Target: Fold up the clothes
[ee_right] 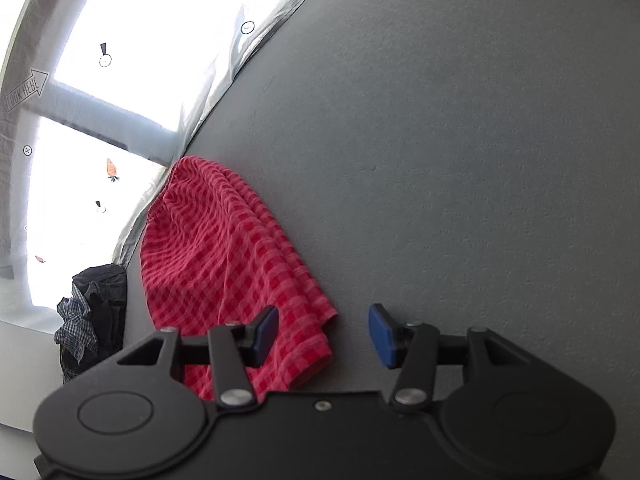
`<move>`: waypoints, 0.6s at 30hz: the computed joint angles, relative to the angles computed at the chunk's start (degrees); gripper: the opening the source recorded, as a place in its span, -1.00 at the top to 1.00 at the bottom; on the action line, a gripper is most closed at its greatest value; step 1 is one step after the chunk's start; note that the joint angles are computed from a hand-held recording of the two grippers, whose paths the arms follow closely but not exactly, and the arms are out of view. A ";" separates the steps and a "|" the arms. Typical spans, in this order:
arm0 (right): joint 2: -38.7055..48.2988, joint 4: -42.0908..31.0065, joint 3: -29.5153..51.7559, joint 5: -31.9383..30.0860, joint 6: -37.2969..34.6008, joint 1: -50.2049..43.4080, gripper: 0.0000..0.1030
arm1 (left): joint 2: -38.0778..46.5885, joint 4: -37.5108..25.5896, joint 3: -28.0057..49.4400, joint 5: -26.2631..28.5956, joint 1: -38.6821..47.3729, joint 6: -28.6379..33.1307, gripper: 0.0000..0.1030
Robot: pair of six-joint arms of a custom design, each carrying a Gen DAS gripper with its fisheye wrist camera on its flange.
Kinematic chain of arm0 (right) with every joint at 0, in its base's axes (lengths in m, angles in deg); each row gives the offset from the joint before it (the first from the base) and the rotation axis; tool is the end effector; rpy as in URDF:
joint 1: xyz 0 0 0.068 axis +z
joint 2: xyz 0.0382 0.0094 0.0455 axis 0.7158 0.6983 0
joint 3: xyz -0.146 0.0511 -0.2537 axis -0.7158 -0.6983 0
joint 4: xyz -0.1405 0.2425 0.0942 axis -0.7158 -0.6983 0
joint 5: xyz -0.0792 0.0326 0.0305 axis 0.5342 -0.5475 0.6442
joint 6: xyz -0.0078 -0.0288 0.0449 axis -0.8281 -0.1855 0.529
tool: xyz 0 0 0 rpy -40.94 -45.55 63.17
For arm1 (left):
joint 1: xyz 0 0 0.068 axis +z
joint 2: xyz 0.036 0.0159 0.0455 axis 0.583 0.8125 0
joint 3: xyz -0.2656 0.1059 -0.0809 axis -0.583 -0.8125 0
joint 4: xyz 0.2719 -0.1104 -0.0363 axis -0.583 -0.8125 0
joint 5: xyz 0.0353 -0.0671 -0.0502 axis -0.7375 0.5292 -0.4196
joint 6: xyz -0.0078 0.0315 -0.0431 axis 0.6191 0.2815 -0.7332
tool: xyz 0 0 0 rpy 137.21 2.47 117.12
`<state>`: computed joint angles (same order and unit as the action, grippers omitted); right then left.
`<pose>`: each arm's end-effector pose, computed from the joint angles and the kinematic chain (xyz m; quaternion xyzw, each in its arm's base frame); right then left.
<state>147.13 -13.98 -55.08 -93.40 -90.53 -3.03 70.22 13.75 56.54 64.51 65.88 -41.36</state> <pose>0.1654 -0.1492 0.1139 0.2360 0.8852 0.3184 0.2438 0.1492 0.0673 0.1489 -0.2513 0.9143 -0.1923 0.2529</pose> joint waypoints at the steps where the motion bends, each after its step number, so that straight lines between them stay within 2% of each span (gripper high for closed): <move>1: -0.46 0.09 -0.29 0.17 -0.26 0.44 -0.01 | 0.43 -0.26 -0.01 1.25 1.43 0.20 0.90; 3: -1.81 1.29 -1.27 0.89 -0.18 1.93 -0.02 | 0.82 -0.56 -0.11 2.31 2.26 0.03 0.89; 7: -6.64 4.73 -3.93 3.97 -0.61 5.51 -0.01 | -0.18 -1.08 -0.36 -0.31 -1.07 0.63 0.88; 10: -9.85 7.76 -5.70 6.89 -1.16 8.92 -0.01 | 0.33 -1.11 -0.19 1.14 -1.42 2.06 0.57; 11: -10.83 8.70 -6.28 7.93 -1.36 10.00 -0.01 | 0.09 -1.29 -0.06 0.50 -2.27 1.92 0.39; 12: -11.78 9.60 -6.82 8.99 -1.56 11.09 -0.01 | -0.23 -1.43 0.03 -0.19 -3.08 1.87 0.29; 16: -14.09 12.27 -8.15 12.06 -2.90 14.85 -0.02 | -3.14 -1.88 -0.84 -1.01 -3.84 1.37 0.17; 18: -14.32 13.21 -8.46 12.56 -3.59 15.78 -0.01 | -1.61 -0.70 -0.82 -2.67 -5.67 0.57 0.08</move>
<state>132.81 -0.77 -63.54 -80.83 -94.12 12.75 68.61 13.05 55.72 61.84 60.21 -40.79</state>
